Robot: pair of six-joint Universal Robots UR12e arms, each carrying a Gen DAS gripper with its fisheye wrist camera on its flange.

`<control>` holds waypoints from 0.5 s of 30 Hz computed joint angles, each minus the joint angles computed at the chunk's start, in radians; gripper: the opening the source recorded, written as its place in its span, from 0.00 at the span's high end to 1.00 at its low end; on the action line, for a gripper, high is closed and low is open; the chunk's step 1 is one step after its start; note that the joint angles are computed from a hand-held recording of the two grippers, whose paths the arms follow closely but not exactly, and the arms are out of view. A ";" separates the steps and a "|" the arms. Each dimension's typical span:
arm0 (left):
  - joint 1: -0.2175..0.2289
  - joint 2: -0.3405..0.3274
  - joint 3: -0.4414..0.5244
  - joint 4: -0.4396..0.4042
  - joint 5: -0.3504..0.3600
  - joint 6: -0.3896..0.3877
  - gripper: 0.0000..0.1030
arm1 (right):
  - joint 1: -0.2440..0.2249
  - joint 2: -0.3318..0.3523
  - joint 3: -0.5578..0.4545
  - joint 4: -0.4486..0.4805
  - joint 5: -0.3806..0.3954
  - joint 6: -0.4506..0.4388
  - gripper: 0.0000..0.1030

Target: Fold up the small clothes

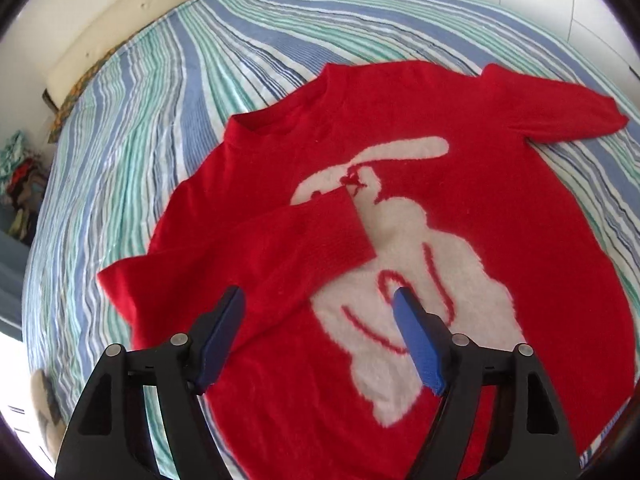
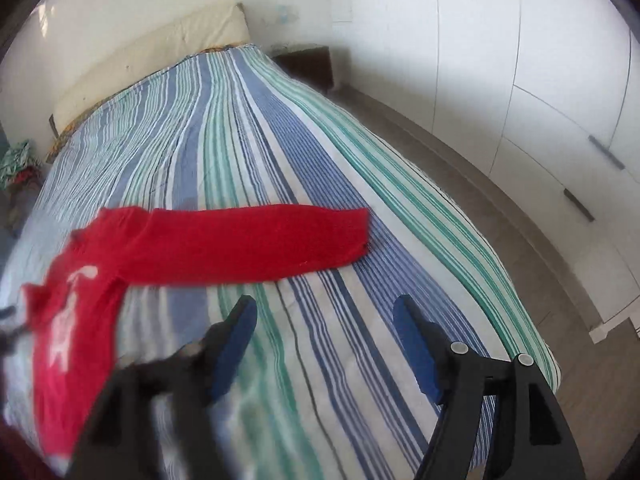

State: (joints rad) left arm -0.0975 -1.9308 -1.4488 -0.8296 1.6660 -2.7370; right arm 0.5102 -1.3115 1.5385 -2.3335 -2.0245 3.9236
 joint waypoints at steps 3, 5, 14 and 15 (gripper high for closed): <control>-0.009 -0.056 0.036 -0.017 0.039 -0.026 0.26 | 0.043 -0.009 0.020 -0.021 0.009 -0.016 0.31; 0.006 -0.068 0.049 -0.040 -0.007 -0.082 0.58 | 0.067 -0.003 0.021 -0.026 0.005 -0.033 0.31; 0.136 0.059 -0.029 0.073 -0.182 -0.353 0.97 | 0.107 0.032 -0.017 -0.044 -0.096 -0.149 0.31; 0.164 0.081 -0.044 0.085 -0.193 -0.392 0.97 | 0.106 0.031 -0.016 -0.041 -0.094 -0.147 0.31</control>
State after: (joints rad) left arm 0.0667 -1.8501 -1.4932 -0.7450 1.4735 -3.1293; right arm 0.6164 -1.2801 1.5221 -2.3750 -2.1188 3.7766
